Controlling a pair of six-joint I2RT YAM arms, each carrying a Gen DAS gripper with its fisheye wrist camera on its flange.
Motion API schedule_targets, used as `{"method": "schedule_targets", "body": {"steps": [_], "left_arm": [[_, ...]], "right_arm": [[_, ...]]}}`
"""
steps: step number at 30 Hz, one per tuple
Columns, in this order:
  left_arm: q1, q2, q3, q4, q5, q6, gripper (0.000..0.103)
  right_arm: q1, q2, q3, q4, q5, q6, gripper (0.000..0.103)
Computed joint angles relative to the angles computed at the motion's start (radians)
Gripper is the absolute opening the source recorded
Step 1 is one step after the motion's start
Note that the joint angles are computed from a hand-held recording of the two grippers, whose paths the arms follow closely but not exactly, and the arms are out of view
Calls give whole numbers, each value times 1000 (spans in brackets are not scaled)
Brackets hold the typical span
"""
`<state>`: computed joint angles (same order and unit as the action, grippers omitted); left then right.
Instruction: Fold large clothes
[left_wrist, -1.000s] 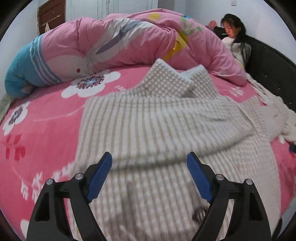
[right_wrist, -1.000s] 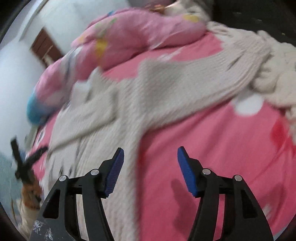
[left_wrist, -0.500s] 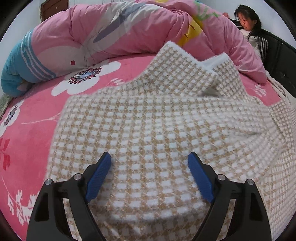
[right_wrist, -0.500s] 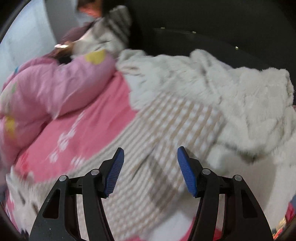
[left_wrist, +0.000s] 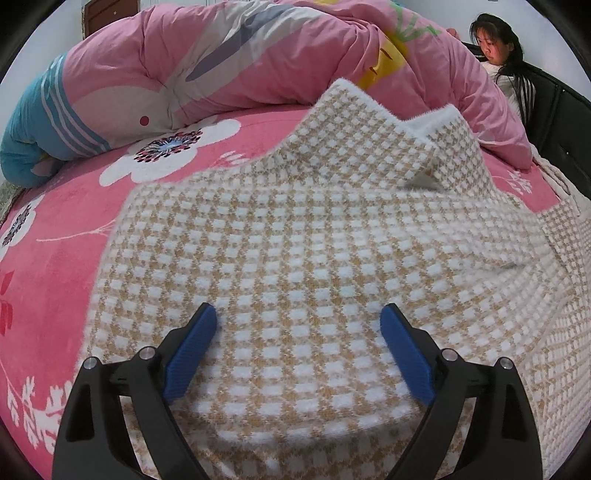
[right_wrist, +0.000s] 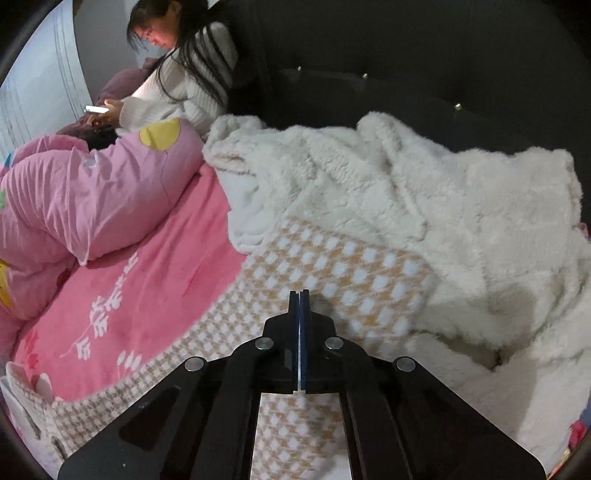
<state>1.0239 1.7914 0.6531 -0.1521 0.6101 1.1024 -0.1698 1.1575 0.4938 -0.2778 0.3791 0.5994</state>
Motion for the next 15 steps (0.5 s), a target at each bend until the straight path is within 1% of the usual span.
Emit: {"method": "schedule_targets", "body": {"steps": [4,6,9,10,12,13,14,15], "left_arm": [[1,6,2,-1,4,-1,89],[3,11,8,-8,10,1,89],[10,28,21,-20,23,6,89],[10,31,24,-23,26,6,89],[11,33,26,-24,30,5,89],[13,33,26,-26,31,8,89],[12,34,27,-25,32,5,89],[13,33,26,-26,33,6,89]], "right_arm": [[46,-138,-6,-70,38,-14,0],[106,-235,20,-148,70,-24,0],[165,-346,76,-254,81,-29,0],[167,-374,96,-283,66,-31,0],[95,-421,132,-329,-88,-55,0],[71,-419,144,-342,-118,-59,2],[36,-413,155,-358,-163,-73,20],[-4,-403,159,-364,-211,-89,50]]}}
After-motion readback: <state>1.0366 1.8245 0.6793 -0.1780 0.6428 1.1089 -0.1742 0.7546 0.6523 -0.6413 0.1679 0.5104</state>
